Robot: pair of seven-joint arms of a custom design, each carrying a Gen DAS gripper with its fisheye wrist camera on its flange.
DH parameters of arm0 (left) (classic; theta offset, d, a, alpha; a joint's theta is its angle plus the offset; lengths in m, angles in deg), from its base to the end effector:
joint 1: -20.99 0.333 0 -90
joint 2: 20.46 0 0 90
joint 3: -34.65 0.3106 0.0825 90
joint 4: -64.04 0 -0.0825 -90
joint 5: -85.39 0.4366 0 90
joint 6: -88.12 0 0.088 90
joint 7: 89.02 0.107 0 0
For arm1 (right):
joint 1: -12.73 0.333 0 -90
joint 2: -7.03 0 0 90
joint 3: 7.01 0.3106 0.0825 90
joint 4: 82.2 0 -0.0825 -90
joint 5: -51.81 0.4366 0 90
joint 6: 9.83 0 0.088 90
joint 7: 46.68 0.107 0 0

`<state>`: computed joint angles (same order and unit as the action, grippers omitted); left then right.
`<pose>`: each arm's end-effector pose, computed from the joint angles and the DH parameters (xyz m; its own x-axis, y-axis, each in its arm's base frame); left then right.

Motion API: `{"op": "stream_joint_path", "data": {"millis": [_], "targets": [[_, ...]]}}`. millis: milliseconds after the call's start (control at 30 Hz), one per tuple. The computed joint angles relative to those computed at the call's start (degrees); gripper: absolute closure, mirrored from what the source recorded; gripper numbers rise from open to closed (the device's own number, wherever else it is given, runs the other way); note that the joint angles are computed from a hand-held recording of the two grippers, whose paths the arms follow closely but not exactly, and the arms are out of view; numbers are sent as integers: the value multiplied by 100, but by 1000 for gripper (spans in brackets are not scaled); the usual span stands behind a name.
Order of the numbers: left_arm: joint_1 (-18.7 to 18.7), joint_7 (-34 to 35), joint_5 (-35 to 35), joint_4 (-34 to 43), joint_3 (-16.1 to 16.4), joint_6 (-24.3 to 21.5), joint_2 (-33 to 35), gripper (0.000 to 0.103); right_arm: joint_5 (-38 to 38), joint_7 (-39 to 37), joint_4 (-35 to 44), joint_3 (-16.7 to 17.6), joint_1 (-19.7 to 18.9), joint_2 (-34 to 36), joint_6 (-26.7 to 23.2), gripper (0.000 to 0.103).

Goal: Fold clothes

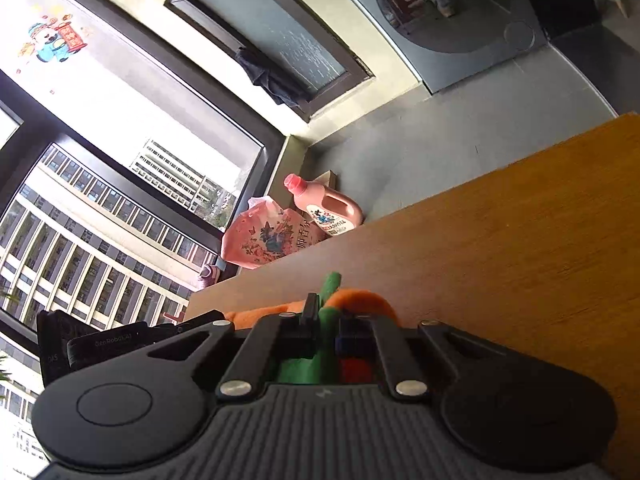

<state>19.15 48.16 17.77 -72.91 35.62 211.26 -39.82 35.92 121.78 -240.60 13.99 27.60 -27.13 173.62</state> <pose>0.5092 -0.0459 0.4493 -0.3340 -0.6203 0.7097 -0.8851 -0.0526 -0.4625 0.3439 0.2800 0.4551 -0.0761 -0.7621 -0.6430 -0.6463 0.5288 -0.5501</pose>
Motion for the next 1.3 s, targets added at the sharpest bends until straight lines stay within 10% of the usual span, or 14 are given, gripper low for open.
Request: {"op": "stream_joint_path", "data": {"millis": [167, 400, 633, 833, 1033, 1167, 1300], "targets": [[84, 526, -113, -626, 480, -890, -1326, 93, -353, -304, 6, 274, 396, -1337, -514, 97], [765, 597, 841, -1897, 1217, -2202, -3577, 93, -451, -457, 34, 508, 1885, -2400, -1902, 98], [2122, 650, 2419, -2945, 1434, -3035, -4957, 83, -126, 859, -281, 1159, 2847, -2449, -3019, 97], [2472, 909, 2205, -2763, 1919, -3470, -5063, 65, -246, 2044, -526, 1511, 3052, -2385, -3144, 97], [1631, 1026, 807, -2592, 1500, -3166, -4812, 35, -714, 2367, -346, 1460, 3019, -2019, -3265, 97], [1263, 970, 1197, -2748, 928, -2765, -4541, 37, -1126, 2097, 27, 1411, 3195, -1886, -4076, 97], [1245, 1039, 1607, -3028, 932, -2497, -4401, 36, -1643, 1488, 502, 1458, 3323, -1850, -5028, 72]]}}
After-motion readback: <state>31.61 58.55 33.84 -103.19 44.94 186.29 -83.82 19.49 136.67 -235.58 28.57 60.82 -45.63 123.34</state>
